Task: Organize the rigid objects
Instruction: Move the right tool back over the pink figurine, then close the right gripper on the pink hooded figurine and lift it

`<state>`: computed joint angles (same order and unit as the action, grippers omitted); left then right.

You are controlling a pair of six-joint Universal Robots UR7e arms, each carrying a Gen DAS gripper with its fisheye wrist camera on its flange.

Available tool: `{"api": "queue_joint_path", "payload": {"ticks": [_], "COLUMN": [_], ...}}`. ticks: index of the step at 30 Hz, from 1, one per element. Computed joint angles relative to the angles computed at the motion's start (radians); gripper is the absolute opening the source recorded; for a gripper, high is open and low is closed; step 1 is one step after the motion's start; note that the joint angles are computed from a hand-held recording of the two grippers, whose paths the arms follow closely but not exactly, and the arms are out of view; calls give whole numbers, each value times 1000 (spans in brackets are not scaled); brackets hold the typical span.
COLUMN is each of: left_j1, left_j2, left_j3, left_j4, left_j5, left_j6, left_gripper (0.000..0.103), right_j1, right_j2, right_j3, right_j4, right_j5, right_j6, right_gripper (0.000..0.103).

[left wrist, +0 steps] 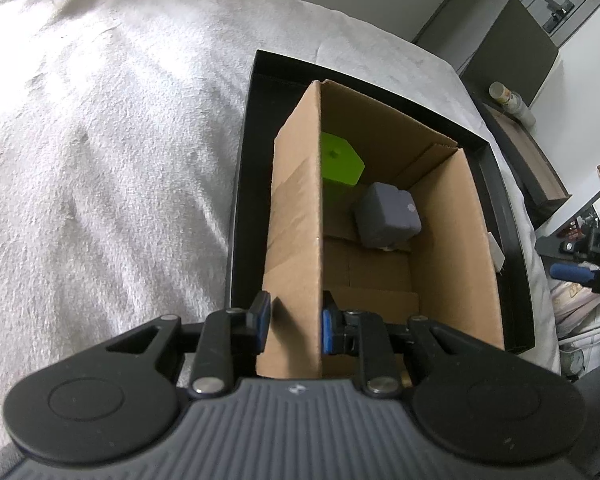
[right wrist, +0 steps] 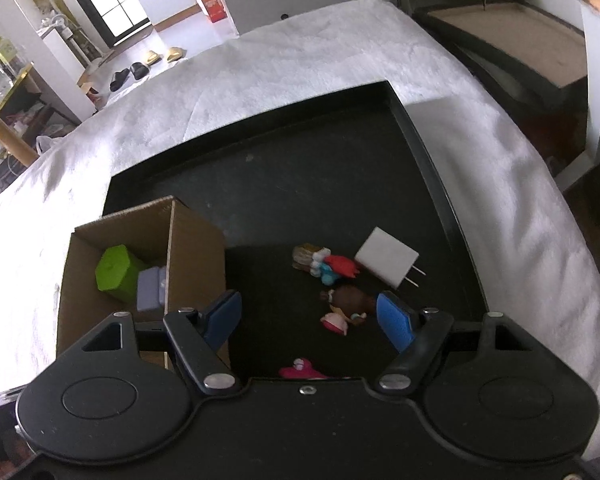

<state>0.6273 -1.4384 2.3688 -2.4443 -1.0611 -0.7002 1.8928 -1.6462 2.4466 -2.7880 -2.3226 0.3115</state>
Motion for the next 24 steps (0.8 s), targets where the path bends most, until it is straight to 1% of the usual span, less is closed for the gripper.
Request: {"api": "queue_joint_path", "payload": {"ticks": [7,15,18,24], "left_j1": [-6,-15,-17,-11], "left_j2": [3,2,5,8], "left_j3": [0,3,2,-1], "left_j4": [3,11,12,13], "left_j5": [13,22,28,27], "left_j6": [1,-8,-2,-13], "left_gripper": [23,23,23,23], "right_j1": [-53,-101,-121,-151], "right_j2": [-22,-8,-2,5], "right_j3": [31,50,60,66], "right_j4": [-2,55,50,76], "right_j5": [57,120,151,174], "right_j6": [-16,-26,-39,-54], "right_gripper": [74,74,74,73]}}
